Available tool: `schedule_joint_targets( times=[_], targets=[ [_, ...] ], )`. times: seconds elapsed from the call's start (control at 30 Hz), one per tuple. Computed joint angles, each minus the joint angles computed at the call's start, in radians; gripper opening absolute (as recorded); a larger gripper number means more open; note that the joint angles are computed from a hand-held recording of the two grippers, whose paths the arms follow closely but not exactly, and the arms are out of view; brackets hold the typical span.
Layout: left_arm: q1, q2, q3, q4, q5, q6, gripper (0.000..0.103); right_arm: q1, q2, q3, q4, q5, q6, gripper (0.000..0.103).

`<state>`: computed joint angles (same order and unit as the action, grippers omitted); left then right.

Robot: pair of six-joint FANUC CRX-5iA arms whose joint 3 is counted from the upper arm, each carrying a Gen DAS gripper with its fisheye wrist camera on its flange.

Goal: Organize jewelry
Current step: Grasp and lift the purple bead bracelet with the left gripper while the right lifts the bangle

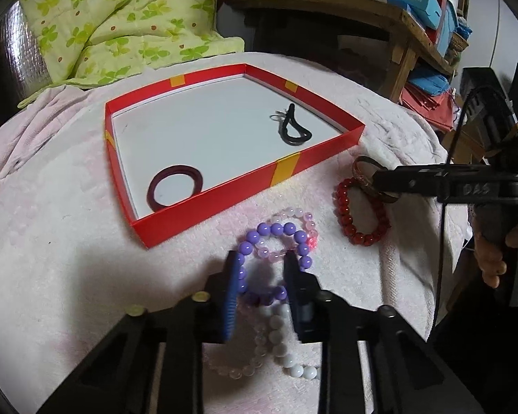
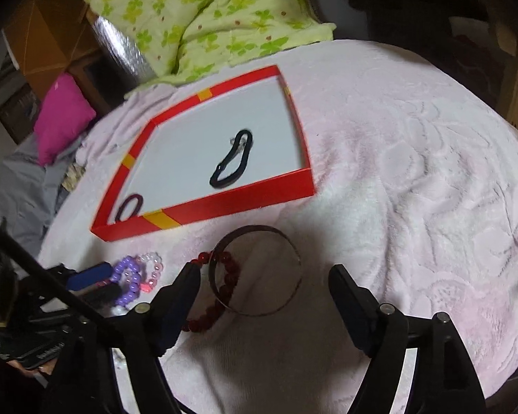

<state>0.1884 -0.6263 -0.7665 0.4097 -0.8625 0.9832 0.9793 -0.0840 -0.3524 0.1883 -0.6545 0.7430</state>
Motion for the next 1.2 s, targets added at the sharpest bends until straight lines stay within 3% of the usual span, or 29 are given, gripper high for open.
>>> schedule_joint_targets(
  times=[0.2, 0.3, 0.33, 0.4, 0.43, 0.57, 0.77, 0.83, 0.9, 0.97, 1.1, 1.2],
  targets=[
    [0.031, -0.020, -0.010, 0.010, -0.007, -0.016, 0.015, 0.044, 0.046, -0.004, 0.146, -0.028, -0.067, 0.081],
    [0.039, -0.023, -0.009, 0.004, -0.009, -0.010, 0.017, 0.059, 0.049, -0.023, 0.217, -0.032, -0.109, 0.064],
    [0.038, -0.019, -0.003, -0.007, -0.012, 0.001, 0.021, 0.060, 0.049, -0.026, 0.222, -0.030, -0.113, 0.064],
    [0.039, -0.010, 0.007, -0.012, -0.025, 0.022, 0.061, 0.058, 0.047, -0.031, 0.225, -0.024, -0.118, 0.064],
    [0.044, -0.022, -0.006, 0.017, -0.018, 0.006, 0.066, 0.058, 0.046, -0.033, 0.228, -0.023, -0.119, 0.064],
    [0.012, -0.038, -0.017, 0.031, 0.009, -0.044, 0.068, 0.060, 0.042, -0.039, 0.229, -0.019, -0.127, 0.064],
    [-0.058, 0.049, 0.036, -0.089, 0.002, 0.059, 0.068, 0.059, 0.042, -0.039, 0.227, -0.016, -0.128, 0.064],
    [-0.058, 0.058, 0.039, -0.101, 0.004, 0.078, 0.062, 0.060, 0.039, -0.042, 0.232, -0.014, -0.133, 0.064],
    [-0.043, 0.048, 0.030, -0.079, 0.006, 0.061, 0.035, 0.063, 0.034, -0.047, 0.243, -0.014, -0.144, 0.064],
    [-0.014, 0.037, 0.015, -0.037, -0.005, 0.032, 0.023, 0.065, 0.024, -0.055, 0.252, -0.008, -0.157, 0.064],
    [0.009, 0.005, 0.003, -0.012, -0.003, 0.003, 0.010, 0.058, 0.002, -0.071, 0.251, 0.013, -0.176, 0.063],
    [0.039, -0.026, -0.011, 0.036, 0.000, -0.041, 0.010, 0.048, -0.027, -0.096, 0.266, 0.055, -0.214, 0.063]
  ],
)
